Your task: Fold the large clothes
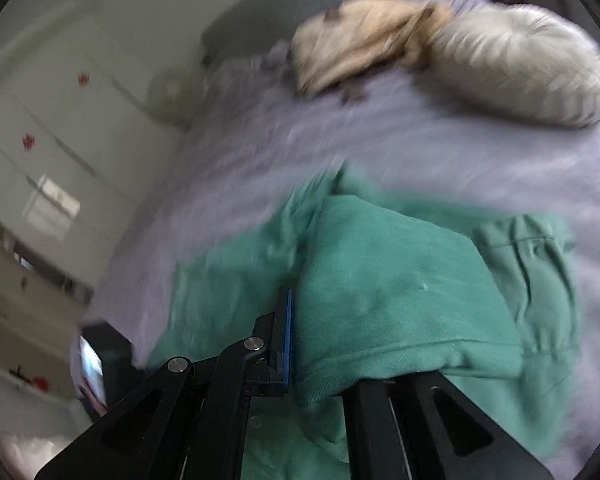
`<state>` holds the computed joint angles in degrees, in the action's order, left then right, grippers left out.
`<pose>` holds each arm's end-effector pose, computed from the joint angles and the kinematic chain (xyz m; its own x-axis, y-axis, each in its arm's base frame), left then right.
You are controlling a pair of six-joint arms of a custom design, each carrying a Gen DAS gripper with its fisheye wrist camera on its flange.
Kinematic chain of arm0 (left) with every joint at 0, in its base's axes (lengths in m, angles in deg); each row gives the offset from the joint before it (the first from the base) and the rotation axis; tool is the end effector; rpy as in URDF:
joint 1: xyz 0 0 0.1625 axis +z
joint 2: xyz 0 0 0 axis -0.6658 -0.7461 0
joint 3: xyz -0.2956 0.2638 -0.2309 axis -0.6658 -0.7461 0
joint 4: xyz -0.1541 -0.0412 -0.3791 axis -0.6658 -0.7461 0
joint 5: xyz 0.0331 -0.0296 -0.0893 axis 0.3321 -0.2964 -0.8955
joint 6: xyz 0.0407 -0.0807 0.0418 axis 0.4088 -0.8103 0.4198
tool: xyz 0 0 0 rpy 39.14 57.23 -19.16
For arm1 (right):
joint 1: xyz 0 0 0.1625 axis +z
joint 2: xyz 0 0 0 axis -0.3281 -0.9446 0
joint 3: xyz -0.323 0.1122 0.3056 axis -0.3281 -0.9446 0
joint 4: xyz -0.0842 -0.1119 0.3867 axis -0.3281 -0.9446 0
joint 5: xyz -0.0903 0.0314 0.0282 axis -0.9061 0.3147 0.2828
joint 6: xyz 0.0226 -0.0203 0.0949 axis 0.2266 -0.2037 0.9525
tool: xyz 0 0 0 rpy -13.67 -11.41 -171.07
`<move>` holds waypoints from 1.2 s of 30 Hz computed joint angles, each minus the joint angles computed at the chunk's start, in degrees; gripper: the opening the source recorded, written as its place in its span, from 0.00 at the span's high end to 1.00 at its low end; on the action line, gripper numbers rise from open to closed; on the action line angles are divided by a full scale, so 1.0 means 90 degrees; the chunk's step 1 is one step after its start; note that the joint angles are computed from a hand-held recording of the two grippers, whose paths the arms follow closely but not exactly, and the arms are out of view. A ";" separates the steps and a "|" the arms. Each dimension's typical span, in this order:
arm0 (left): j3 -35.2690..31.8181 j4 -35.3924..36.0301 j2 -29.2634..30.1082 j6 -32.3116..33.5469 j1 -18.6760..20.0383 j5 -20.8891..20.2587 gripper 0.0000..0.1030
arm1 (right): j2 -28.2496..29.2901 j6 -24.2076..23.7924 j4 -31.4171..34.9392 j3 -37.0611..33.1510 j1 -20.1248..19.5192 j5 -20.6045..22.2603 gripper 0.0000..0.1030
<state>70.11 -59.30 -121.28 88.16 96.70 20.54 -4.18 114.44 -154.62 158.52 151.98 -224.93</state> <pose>-0.0871 -0.4679 0.3652 -0.4708 0.6397 -0.6076 0.6721 0.7061 0.2227 0.4216 -0.3739 0.0946 -0.8871 0.3976 0.2346 0.0801 0.6331 -0.7699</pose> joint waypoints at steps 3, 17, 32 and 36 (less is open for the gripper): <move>-0.0126 -0.0168 0.0088 0.0216 0.0274 0.0095 0.01 | 0.0376 0.0532 0.0383 -0.0118 -0.0345 0.0401 0.91; -0.0860 -0.0619 0.0362 0.1005 0.1116 -0.0391 0.01 | 0.0229 0.3631 0.0234 0.0457 0.0181 -0.0523 0.94; -0.1408 -0.0336 0.0408 0.0691 0.1544 -0.0864 0.01 | 0.1658 0.0648 0.5441 -0.2563 0.0115 0.0072 0.71; -0.1226 -0.0025 0.0278 0.0789 0.1363 -0.1608 0.01 | 0.1143 0.0944 0.4683 -0.1813 0.0382 0.0393 0.41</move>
